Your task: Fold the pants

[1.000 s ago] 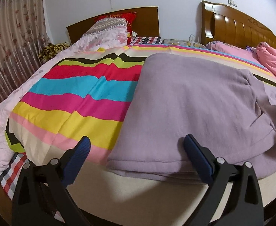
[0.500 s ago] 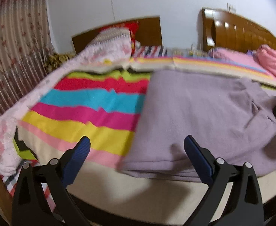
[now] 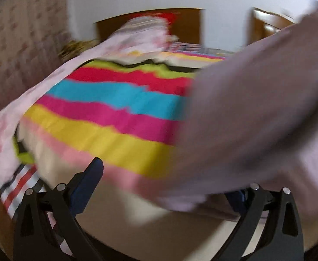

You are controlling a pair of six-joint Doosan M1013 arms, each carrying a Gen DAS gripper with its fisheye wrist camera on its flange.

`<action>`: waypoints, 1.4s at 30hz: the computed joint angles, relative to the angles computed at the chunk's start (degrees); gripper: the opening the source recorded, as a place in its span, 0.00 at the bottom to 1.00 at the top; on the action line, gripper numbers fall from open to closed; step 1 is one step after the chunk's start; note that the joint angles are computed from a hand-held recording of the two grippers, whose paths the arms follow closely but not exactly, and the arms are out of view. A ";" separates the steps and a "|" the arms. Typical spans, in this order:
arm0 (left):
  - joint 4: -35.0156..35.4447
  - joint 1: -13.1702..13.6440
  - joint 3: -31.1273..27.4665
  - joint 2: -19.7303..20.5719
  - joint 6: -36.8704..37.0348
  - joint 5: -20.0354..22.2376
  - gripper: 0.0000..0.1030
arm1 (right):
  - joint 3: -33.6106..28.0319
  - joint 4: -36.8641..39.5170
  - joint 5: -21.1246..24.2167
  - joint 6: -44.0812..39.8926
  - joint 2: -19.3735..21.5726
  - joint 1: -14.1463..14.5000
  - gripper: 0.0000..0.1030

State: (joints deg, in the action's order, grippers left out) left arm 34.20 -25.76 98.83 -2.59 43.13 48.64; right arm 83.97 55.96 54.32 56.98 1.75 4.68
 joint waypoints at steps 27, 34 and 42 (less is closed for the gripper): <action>-6.57 2.04 2.24 -0.81 3.73 -4.96 0.99 | 16.26 -11.54 -0.36 11.27 -2.80 -4.90 0.10; -8.03 2.76 3.32 -1.75 0.68 -8.32 0.99 | 16.32 -9.87 -2.32 7.78 -3.93 -4.90 0.10; -3.78 0.84 2.68 -1.33 1.81 -4.04 0.99 | 16.69 -9.83 -0.43 8.20 -2.44 -5.76 0.11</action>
